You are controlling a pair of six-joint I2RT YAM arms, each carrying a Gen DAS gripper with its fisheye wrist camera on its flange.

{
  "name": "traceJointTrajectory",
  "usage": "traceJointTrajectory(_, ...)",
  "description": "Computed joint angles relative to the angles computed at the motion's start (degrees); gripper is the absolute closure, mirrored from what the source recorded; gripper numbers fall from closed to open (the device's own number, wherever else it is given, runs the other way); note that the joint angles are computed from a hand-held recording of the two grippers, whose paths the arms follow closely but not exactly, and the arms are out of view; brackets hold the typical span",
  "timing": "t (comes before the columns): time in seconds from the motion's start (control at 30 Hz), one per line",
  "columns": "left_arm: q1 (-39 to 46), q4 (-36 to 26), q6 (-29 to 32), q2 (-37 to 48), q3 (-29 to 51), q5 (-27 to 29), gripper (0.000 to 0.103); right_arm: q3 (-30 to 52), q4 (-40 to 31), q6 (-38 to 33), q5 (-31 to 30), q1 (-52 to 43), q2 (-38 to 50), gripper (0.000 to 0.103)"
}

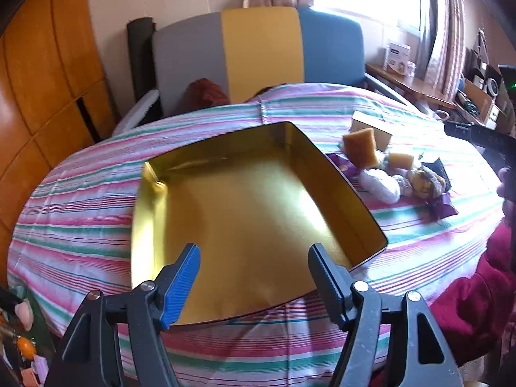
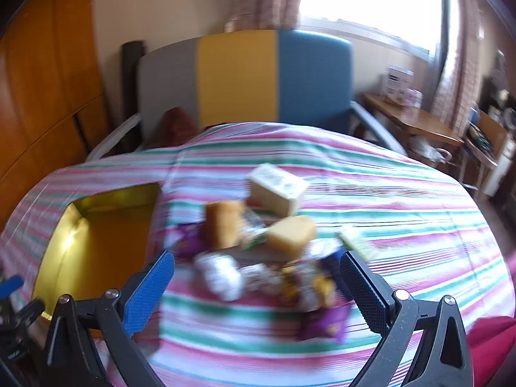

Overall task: Organize objects
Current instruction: 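Move the left gripper from the gold tray toward the item pile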

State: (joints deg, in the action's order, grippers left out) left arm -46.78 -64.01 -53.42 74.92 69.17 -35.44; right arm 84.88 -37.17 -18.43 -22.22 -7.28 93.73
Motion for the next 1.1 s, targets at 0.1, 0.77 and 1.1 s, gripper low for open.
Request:
traceJointTrajectory(0.1, 1.34, 2.39, 2.09, 1.06, 0.24, 3.39, 0.027, 4.99, 0.31, 1.55, -0.8, -3.74, 5.61, 0.0)
traceJointTrajectory(0.77, 2.91, 10.05, 13.1, 14.82, 12.01, 13.54, 0.028, 17.59, -6.09, 8.43, -7.8, -11.66, 19.88, 0.0)
traceJointTrajectory(1.1, 7.34, 11.6, 17.96, 21.03, 20.7, 17.15, 0.03, 22.64, -11.52, 8.98, -4.62, -11.55, 23.8, 0.0)
